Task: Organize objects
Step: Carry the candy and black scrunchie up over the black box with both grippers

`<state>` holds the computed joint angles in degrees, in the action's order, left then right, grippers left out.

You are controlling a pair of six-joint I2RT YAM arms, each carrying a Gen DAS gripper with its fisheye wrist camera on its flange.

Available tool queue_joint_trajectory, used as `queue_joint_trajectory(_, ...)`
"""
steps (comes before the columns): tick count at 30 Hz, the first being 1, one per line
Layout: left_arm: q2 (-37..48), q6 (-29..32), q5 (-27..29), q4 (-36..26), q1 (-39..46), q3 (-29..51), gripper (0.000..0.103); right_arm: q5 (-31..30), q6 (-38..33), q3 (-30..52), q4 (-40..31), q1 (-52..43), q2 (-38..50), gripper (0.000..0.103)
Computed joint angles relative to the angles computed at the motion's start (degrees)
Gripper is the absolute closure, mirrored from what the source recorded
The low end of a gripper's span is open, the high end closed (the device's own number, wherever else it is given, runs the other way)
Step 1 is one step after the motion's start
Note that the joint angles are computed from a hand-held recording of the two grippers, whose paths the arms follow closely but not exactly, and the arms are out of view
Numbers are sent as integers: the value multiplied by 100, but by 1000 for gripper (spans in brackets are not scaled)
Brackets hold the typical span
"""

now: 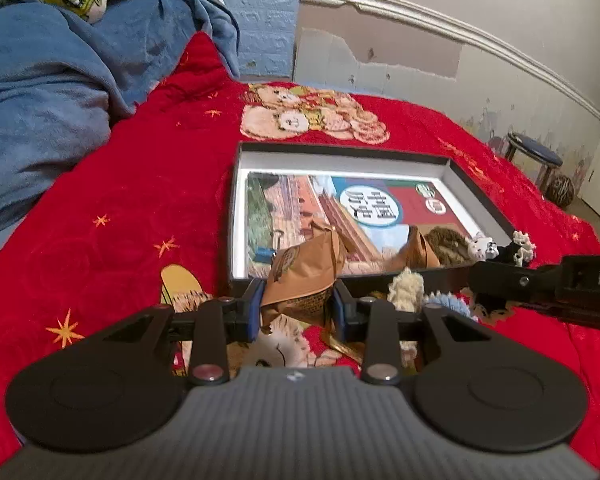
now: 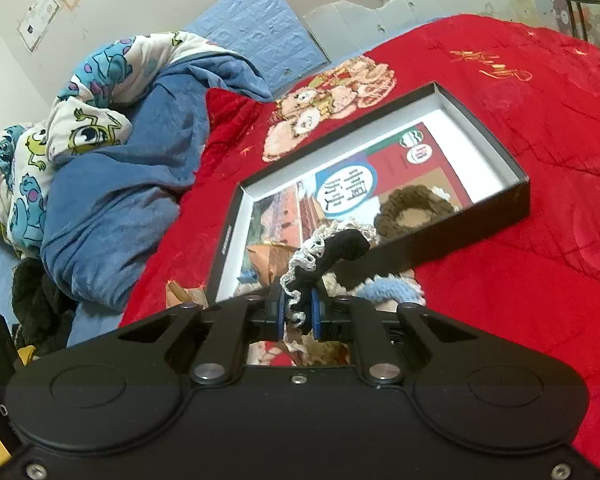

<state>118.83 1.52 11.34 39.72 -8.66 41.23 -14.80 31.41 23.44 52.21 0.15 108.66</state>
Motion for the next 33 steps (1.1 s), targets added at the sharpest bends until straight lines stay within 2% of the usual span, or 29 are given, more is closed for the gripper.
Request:
queue_joint_trajectory(8,-72,-130,179,-124,187,449,65,33,89,416,-209,-2,-254,90)
queue_joint_trajectory(14,153,-461,202,-571,216,1539,65,130,-71,1435,-1133,19,-379,90)
queue_joint_trajectory(16,330,-582,224,-675,178,1944,65,140,-29,1907,-1327,23,-152,90)
queue_joint_trajectory(18,584,-593,201,-492,144,2240,65,220,43,2343,-1405,50,160,90)
queue_joint_trajectory(23,1397,-361,603,-730,221,3163,65,84,329,3304,-1151,67,1289,90)
queue_joint_trajectory(30,2463,-319,847,-1343,249,4187,65,148,230,4185,-1178,224,2476,90)
queue_joint_trajectory(33,2560,-191,628,-1456,168,4264,65,371,169,4409,-1433,303,2670,90)
